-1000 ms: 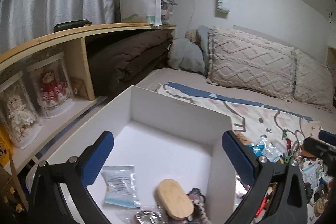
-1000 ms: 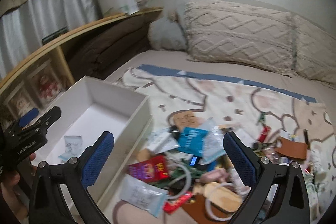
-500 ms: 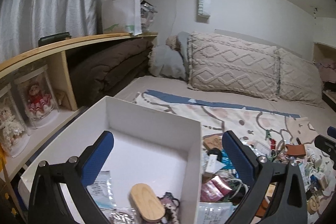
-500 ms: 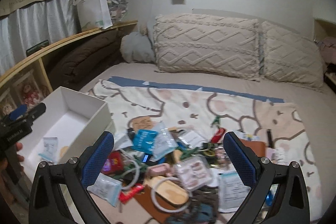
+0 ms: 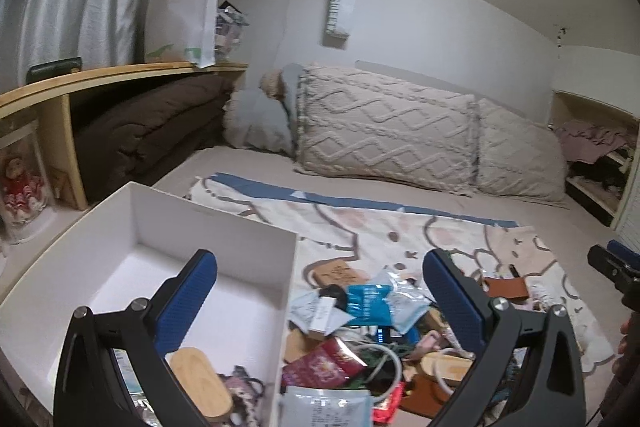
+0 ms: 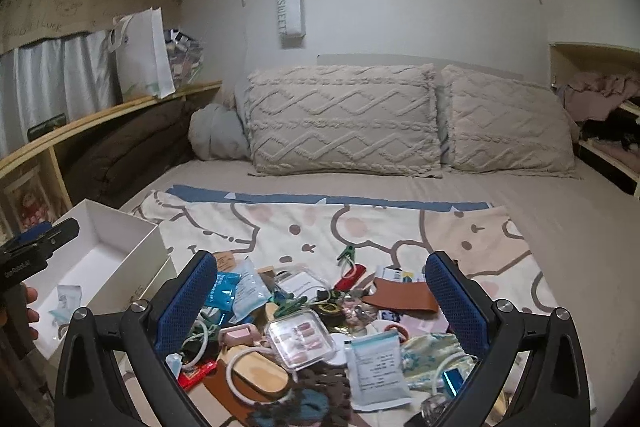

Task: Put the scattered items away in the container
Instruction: 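Withdraw both tools from the shoebox and move over the items on the bed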

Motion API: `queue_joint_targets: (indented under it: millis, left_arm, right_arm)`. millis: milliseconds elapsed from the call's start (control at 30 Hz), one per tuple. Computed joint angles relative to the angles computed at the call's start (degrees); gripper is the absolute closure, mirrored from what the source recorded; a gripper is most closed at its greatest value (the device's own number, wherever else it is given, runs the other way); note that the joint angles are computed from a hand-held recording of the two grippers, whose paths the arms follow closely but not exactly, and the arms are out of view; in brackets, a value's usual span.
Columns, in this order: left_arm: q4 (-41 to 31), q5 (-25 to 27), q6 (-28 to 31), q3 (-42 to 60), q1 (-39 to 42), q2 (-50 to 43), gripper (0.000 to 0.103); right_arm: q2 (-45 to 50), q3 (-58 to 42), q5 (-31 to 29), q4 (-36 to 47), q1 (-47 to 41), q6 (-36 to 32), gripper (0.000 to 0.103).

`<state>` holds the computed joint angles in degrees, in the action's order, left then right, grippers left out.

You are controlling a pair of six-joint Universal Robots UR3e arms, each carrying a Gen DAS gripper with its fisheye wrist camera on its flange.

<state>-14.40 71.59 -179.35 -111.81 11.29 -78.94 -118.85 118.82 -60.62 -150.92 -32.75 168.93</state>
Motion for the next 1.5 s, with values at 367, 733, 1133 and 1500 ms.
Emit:
queue_joint_targets:
  millis: [367,733,1133,1500]
  left_arm:
    - [2.7,6.3,0.8,1.2,-7.2,-2.2,0.000]
    - [4.2,8.7,1.0,1.5,-9.7,-4.0,0.000]
    - [3.9,9.2,2.2,1.4,-12.4,-5.9,0.000]
    - [3.2,9.6,3.2,0.7,-17.0,-9.6,0.000]
  right_arm:
    - [-10.8,6.0,13.4,8.2,-16.5,-7.8,0.000]
    - [-14.5,9.1,16.5,13.1,-24.7,-12.3,0.000]
    - [-12.2,11.7,19.2,13.1,-23.7,-11.6,0.000]
    - [-5.4,18.9,11.6,10.0,-14.4,-14.6,0.000]
